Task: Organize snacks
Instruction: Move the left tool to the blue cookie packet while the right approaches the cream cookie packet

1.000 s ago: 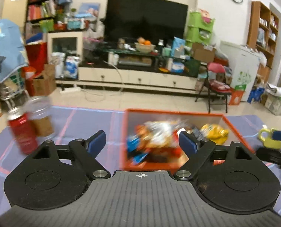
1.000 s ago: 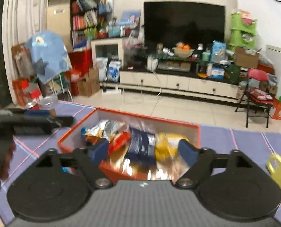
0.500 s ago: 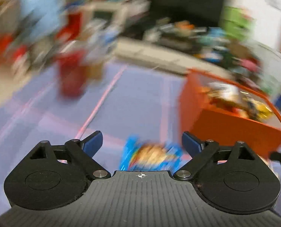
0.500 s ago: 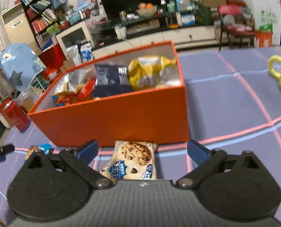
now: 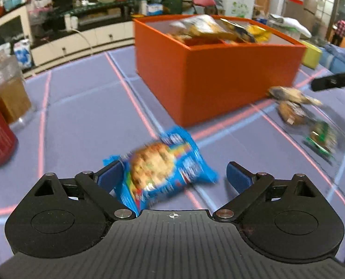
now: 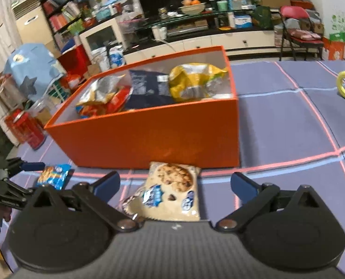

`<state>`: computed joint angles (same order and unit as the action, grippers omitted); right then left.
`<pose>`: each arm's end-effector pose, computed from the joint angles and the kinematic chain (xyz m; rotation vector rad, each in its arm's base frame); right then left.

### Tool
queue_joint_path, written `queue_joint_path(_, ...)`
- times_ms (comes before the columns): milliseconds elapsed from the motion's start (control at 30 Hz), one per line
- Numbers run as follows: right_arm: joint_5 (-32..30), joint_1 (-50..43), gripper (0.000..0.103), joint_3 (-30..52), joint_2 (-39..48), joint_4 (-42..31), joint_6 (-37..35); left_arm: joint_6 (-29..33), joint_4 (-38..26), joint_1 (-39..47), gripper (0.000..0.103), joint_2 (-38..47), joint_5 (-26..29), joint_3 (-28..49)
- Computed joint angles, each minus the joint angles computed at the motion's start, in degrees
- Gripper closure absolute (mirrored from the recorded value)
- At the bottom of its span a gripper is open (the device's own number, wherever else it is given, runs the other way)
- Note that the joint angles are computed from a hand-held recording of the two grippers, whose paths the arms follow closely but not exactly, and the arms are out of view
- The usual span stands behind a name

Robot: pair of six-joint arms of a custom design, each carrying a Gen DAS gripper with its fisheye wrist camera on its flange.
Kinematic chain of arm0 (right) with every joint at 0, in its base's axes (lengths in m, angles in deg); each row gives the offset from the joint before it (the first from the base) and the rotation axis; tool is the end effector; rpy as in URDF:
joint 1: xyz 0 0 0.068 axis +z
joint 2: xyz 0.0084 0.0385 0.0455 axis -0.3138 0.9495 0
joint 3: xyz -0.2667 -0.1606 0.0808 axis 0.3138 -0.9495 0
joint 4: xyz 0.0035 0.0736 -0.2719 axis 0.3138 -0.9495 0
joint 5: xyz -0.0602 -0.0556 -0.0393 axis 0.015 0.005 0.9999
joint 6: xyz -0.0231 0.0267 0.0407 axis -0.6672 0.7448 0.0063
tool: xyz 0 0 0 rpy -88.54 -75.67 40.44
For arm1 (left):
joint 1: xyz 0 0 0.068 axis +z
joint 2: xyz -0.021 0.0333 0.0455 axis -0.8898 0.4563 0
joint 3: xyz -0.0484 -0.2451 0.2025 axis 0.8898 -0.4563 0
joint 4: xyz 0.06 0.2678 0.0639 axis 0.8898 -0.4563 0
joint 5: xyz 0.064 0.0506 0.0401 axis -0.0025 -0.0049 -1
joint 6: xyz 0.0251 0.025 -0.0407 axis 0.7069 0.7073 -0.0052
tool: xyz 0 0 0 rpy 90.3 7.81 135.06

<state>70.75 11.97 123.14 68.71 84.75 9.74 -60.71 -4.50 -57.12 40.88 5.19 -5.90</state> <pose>0.2633 0.1505 0.2162 -0.1033 2.3263 0.3911 0.2659 0.0127 0.1903 0.4970 2.3420 -0.2763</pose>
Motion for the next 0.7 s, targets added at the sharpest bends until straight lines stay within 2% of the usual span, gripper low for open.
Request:
queue_joint_path(133,1.75,0.79,0.003,-0.03,0.12,-0.33,-1.84,-1.00,-6.01,-0.89,0.019,-9.66,6.99,-4.19)
queue_joint_path(233,2.42,0.01,0.003,-0.55,-0.32,-0.22,-1.81,-2.06,-7.33,-2.52,0.019,-16.79,8.03,-7.34)
queue_joint_path(300,2.82,-0.64,0.003,-0.79,-0.10,0.13,-1.55,-2.10,-8.37,-2.06,0.019,-18.55,10.56,-7.20)
queue_joint_path(333,3.30,-0.53,0.003,-0.80,0.37,0.65,-0.97,-1.92,-7.67,-2.39,0.019,-18.74,9.85,-6.93)
queue_joint_path(433,3.89,0.08,0.003,-0.11,2.53,1.92,0.46,0.08,-3.16,-5.90,0.019,-14.36,1.83,-4.53)
queue_joint_path(533,3.02,0.75,0.003,2.13,5.64,1.07,1.45,4.39,-0.94,-6.77,0.022,-6.55,-2.16,-0.88)
queue_joint_path(567,3.29,0.95,0.003,2.92,6.63,0.29,1.82,4.89,-0.69,-6.88,0.023,-4.11,-2.46,0.28)
queue_joint_path(633,3.84,0.89,0.004,4.73,8.71,-2.03,2.66,5.34,-1.24,-6.61,0.034,0.63,-1.18,2.60)
queue_joint_path(700,1.86,0.20,0.007,5.20,9.52,-2.57,2.74,4.51,0.38,-6.56,0.034,2.76,-0.68,2.37)
